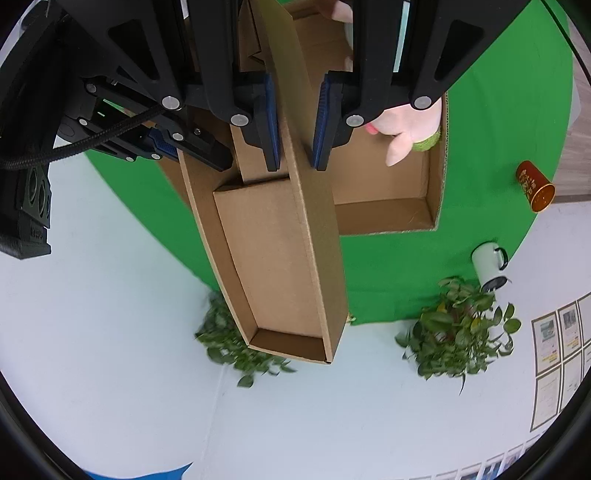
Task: Organize objects
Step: 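Carry the cardboard tray with both grippers over the large box, then lower the tray into the large box beside the pig and open both grippers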
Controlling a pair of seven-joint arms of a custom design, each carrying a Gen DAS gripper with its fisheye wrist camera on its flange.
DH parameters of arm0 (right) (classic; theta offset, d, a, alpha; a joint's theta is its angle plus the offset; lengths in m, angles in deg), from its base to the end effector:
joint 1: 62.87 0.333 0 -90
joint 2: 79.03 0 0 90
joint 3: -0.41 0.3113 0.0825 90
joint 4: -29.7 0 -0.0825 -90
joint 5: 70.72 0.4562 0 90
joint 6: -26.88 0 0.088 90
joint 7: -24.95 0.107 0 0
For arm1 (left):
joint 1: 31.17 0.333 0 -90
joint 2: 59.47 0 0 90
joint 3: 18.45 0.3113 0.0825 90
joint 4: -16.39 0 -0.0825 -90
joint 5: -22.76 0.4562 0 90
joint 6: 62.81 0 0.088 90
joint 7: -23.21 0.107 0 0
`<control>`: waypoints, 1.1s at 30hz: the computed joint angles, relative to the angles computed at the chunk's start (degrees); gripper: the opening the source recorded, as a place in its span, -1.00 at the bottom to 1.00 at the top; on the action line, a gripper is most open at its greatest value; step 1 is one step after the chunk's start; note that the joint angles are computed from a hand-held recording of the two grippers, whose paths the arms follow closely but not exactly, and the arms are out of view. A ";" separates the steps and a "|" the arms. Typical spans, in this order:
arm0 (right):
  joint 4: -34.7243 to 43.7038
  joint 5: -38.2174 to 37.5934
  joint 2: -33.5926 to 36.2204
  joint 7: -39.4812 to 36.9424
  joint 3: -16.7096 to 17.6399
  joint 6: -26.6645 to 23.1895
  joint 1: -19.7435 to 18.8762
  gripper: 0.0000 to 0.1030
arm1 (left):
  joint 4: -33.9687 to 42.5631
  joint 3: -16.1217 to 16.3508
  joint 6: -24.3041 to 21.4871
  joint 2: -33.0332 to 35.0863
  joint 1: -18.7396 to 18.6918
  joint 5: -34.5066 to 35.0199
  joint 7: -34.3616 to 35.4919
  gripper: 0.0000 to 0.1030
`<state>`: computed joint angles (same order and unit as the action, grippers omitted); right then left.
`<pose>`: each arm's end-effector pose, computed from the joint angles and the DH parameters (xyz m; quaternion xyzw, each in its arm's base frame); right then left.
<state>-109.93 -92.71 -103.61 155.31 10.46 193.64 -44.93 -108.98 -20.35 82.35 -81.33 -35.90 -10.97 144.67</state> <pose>0.4564 0.2750 0.5255 -0.6744 0.5881 -0.2310 0.3821 0.5567 -0.0605 0.6029 -0.5383 0.7342 -0.3807 0.1619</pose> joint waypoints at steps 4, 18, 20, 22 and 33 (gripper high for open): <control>1.55 4.01 4.70 -3.09 -2.66 -0.23 2.83 -0.82 | 2.18 -0.65 -0.23 5.24 1.23 2.09 -1.66 -0.72; 4.53 25.10 14.60 -18.34 -6.64 -5.65 8.54 -0.85 | 2.31 -3.99 0.83 16.43 4.60 16.83 -12.24 -0.73; 4.91 26.13 14.98 -18.66 -6.15 -6.64 8.02 -0.85 | 1.23 -4.02 1.34 15.38 4.40 16.07 -12.27 -0.71; 5.15 27.65 15.14 -19.75 -5.97 -7.19 7.90 -0.83 | 0.46 -3.94 0.64 14.08 4.28 15.97 -12.57 -0.70; 7.33 26.69 16.44 -22.13 -4.80 -10.68 6.63 -0.71 | -8.54 -1.44 5.02 1.12 2.67 8.26 -4.21 -0.34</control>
